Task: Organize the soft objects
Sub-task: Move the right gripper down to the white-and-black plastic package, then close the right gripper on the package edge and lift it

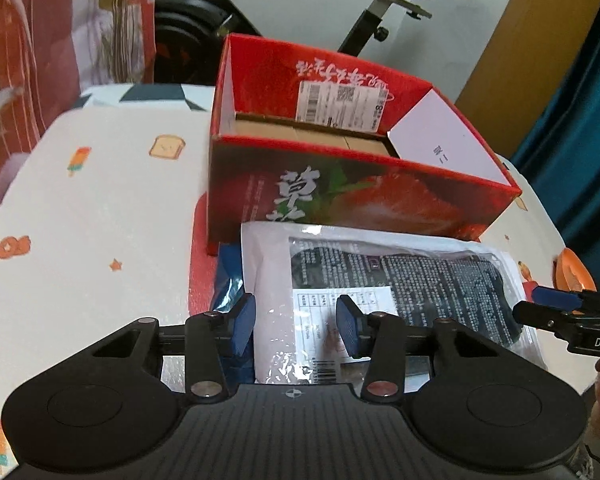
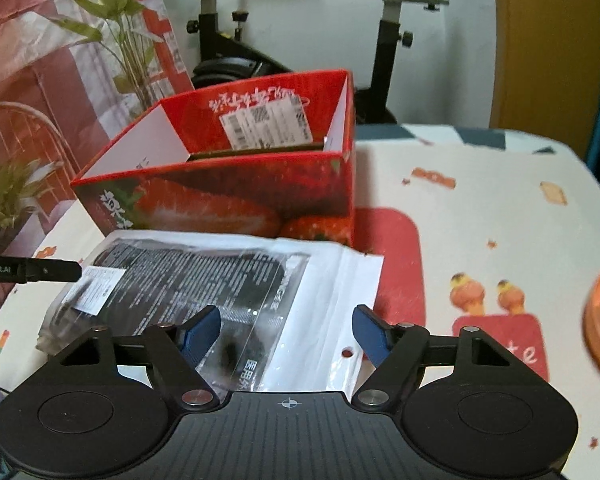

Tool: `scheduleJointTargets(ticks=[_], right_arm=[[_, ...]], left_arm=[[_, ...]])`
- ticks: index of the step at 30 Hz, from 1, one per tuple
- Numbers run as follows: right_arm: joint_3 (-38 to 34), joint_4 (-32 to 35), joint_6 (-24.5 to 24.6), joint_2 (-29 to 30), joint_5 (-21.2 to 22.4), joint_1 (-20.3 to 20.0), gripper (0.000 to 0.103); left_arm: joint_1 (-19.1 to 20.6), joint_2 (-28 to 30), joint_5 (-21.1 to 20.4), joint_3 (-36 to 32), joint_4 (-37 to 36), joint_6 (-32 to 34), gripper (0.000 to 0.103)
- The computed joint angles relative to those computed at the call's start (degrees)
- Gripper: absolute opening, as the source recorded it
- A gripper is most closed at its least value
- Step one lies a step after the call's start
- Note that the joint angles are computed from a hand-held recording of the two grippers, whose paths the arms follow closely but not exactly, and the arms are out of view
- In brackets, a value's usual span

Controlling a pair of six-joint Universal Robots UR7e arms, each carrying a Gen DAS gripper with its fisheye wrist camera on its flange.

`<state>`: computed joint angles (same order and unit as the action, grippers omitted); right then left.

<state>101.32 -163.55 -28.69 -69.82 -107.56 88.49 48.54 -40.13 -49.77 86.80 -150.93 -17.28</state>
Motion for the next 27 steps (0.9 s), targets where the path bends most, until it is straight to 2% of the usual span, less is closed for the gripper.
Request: scheduleJointTargets(ticks=[3,8,15,18,22,27], right_arm=[[-0.65,1.91,0.85,0.11,1.29,-0.77,0.069],[-0.9,3.45,0.95,0.6,1.99,-1.09,0.063],[-1.48,4.68,1.59,0.92,2.75,-1.44,0.061],[-1.52,4.83,1.91,0.94,2.9,-1.49,0.06],[-1.7,4.82,1.97,1.19,2.83,-1.33,0.054],[-1.33,4.36,-0.03,0.83,2.33,-0.03,0.049]], left_arm=[[0.75,-0.05,-1.99,-0.33,0.45,0.11,0.048],[1.33,0.21,-2.99,-0.51,0.31,0.64,0.048],[2.06,0.55,-3.59,-0.56,-0.81,-0.37,0.052],[2.66,0.61,-5.18,-0.58,-1.64,-1.32,0.052],[3.72,0.83,-9.86,-0.7,-3.37,-3.75,0.053],[2.56,0.79,-9.67,0.1,-5.02,-0.54,0.054]])
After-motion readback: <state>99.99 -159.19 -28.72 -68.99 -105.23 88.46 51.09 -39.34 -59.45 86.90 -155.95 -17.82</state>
